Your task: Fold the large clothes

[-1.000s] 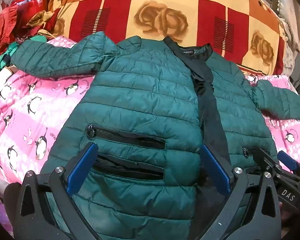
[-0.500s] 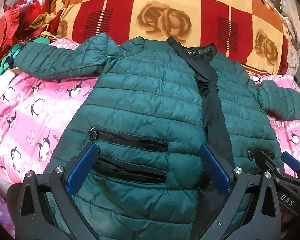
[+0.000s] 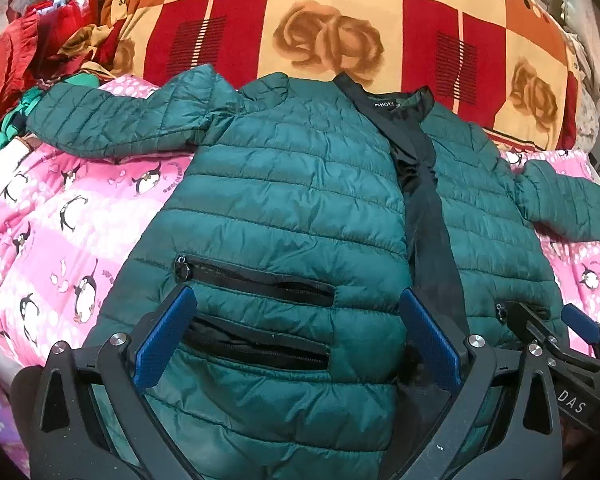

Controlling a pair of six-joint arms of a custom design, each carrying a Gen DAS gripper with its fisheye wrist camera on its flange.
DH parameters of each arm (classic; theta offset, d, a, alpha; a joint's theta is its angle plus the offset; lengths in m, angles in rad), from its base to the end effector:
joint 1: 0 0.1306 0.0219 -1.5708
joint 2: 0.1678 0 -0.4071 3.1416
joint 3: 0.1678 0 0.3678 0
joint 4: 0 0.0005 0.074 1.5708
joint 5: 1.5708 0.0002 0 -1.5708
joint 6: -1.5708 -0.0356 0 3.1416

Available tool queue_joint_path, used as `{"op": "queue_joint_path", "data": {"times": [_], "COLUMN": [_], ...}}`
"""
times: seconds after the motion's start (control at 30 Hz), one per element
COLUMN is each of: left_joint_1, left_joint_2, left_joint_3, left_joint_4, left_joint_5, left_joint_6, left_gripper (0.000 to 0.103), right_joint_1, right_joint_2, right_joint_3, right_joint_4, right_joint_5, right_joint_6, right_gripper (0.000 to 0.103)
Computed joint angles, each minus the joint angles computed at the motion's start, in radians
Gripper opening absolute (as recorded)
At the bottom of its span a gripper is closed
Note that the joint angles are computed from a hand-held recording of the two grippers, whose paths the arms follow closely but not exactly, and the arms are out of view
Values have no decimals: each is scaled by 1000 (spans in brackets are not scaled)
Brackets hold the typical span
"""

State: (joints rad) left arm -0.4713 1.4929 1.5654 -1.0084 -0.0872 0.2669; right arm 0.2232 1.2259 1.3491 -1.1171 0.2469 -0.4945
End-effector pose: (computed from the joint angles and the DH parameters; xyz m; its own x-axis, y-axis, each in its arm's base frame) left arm 0.4378 -0.2202 0.4744 -0.7991 0.1124 -0.5906 0.2027 0.9752 -0.0888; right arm 0.3670 0.0739 0.4855 -0.7596 0.2995 -0.5773 0.3134 0.9464 0.0785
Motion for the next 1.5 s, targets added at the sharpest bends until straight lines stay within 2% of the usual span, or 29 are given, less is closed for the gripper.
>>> {"op": "queue_joint_path", "data": {"times": [0.23,0.33,0.47,0.7,0.87,1.2,1.5], "left_joint_1": [-2,-4,-5,-9,-8,-3,2], "left_joint_2": [6,7,9,15,16,25,37], "left_joint_3": [1,1,2,5,7,14,27], "left_joint_4": [1,1,3,3,8,10,1], "left_joint_5": [-6,-12,-23,-50,-69,-93,-87], "left_joint_6": [-10,-7,-8,-13,-16,-26,-26], "left_gripper": [102,102,102,102,102,102,102], "right_joint_1": [8,18,16,13,2,5,1], "right_joint_2": [-1,-17,-20,-14,12,27,43], "right_joint_3": [-9,-34,-43,-34,0,12,25], "right_joint_4": [22,78,102,84,19,51,40], "right_joint_5": [15,40,44,36,3,6,1], "right_joint_6": [-2,-7,-7,-7,-8,-1,1], "right_gripper": [103,103,103,103,103,103,103]}}
